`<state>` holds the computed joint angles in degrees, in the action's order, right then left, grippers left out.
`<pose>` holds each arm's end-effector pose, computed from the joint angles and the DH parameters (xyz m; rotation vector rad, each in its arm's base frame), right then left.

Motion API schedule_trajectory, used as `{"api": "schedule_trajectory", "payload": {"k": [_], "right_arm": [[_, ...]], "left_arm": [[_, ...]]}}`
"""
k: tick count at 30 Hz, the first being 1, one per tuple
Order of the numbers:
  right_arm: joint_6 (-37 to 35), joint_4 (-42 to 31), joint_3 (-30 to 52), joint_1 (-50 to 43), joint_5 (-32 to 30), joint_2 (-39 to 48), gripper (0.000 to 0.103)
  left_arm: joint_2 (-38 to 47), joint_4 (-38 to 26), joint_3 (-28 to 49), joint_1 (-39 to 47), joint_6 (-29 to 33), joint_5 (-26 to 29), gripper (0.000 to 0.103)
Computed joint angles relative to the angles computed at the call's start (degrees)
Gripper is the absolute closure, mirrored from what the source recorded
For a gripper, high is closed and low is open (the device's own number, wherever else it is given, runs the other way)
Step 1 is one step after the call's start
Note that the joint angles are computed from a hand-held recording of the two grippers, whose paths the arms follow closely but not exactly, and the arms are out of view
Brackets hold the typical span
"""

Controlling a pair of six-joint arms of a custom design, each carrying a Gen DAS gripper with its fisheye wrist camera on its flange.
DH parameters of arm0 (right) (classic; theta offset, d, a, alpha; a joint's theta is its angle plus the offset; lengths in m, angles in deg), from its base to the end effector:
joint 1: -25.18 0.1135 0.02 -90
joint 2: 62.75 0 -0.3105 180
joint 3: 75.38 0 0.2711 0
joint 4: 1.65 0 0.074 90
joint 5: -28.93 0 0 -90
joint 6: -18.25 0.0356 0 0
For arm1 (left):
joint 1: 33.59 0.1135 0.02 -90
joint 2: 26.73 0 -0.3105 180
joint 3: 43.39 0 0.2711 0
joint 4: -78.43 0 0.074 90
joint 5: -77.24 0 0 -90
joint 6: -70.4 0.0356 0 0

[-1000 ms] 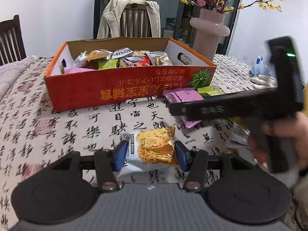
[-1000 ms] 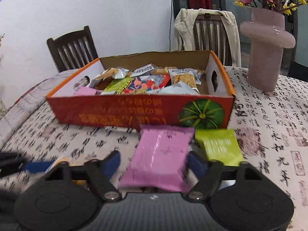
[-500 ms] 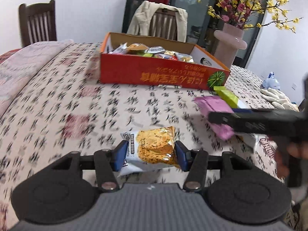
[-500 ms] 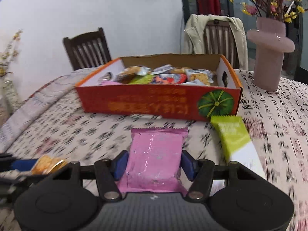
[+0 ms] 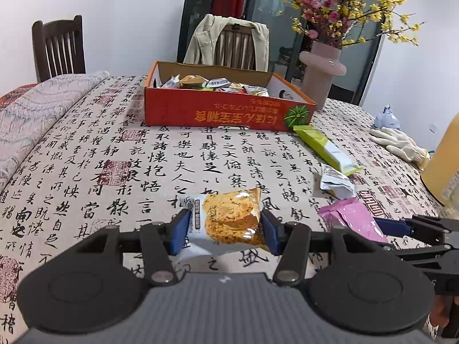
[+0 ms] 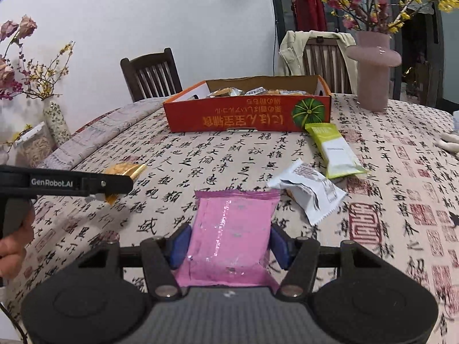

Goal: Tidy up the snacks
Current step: 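Carry both packets into the orange box and open both tools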

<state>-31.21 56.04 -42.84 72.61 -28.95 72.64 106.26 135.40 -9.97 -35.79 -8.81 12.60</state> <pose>0.1859 0.1744 -0.0066 0.1289 2.2168 0.1751 0.2640 -0.0254 0.0014 0.4761 2.2139 -0.4315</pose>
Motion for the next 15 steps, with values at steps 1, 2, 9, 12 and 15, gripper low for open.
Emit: {"api": "schedule_trajectory", "payload": {"k": [1, 2, 9, 12, 15], "right_arm": [[0.5, 0.3, -0.3, 0.7, 0.8, 0.0, 0.044], [0.7, 0.6, -0.7, 1.2, 1.5, -0.1, 0.044], [-0.8, 0.5, -0.5, 1.1, 1.7, -1.0, 0.044], [-2.2, 2.4, -0.7, -0.6, 2.5, -1.3, 0.044], [-6.7, 5.7, -1.8, -5.5, 0.7, -3.4, 0.044]], "left_arm": [[0.0, 0.8, -0.6, -0.1, 0.0, 0.1, 0.049], [0.0, 1.2, -0.9, 0.0, 0.1, 0.2, 0.049], [-0.5, -0.9, 0.6, 0.7, 0.3, 1.1, 0.049], [-2.8, -5.4, 3.4, 0.9, 0.5, 2.0, 0.049], [-5.8, -9.4, 7.2, 0.4, 0.4, 1.6, 0.049]]}}
